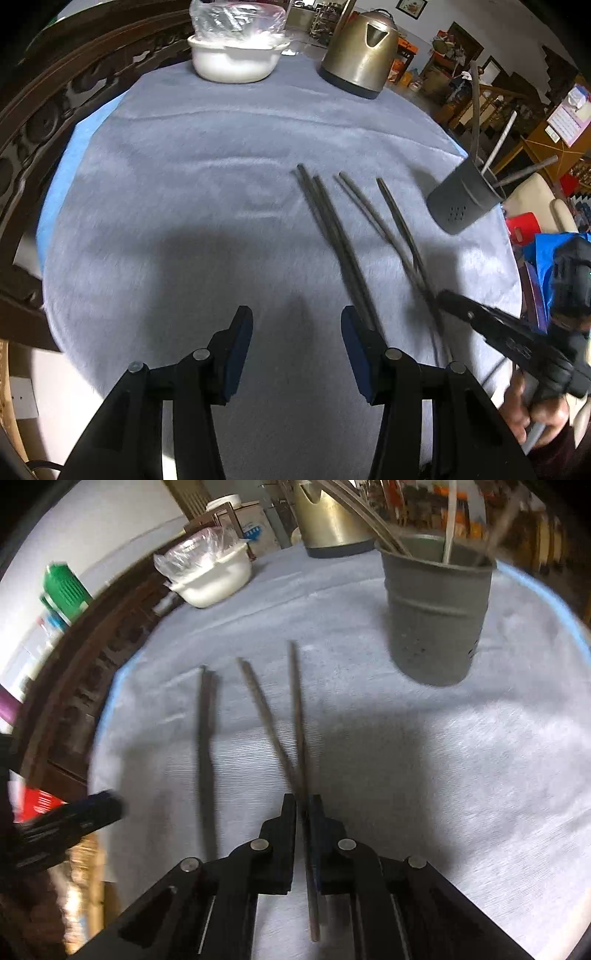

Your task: Organize utensils

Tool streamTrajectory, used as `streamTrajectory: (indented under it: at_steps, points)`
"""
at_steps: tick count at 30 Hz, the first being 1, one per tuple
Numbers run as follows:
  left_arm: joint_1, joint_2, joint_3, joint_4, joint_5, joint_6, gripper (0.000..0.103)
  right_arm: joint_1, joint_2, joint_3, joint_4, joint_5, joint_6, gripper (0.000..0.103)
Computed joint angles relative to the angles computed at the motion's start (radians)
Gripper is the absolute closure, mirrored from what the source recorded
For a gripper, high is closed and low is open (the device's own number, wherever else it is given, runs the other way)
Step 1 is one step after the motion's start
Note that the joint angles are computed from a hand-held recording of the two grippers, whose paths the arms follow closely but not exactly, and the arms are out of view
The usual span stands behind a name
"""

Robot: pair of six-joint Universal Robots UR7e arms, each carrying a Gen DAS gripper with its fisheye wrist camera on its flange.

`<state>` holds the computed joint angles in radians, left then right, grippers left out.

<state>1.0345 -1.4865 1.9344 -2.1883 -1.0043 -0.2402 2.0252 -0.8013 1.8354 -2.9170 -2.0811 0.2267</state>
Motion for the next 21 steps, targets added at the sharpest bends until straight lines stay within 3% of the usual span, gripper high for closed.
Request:
streamTrajectory:
  at_steps: [5,9,17,21]
  points:
    - [0.038,0.108,-0.096,-0.034,-0.021,0.014,0.052,-0.003,0.034,-0.06,-0.065,0.014,-0.068,0.093]
    - [0.055,0.186,-0.169,-0.016,-0.03,0.009,0.052,-0.023,0.087,-0.14,-0.039,0.001,-0.079,0.093]
    - [0.086,0.281,-0.27,0.022,-0.05,0.004,0.052,-0.036,0.192,-0.323,0.112,-0.1,-0.098,0.092]
    - [0.104,0.318,-0.311,0.041,-0.054,0.014,0.067,-0.044,0.226,-0.401,0.229,-0.13,-0.088,0.088]
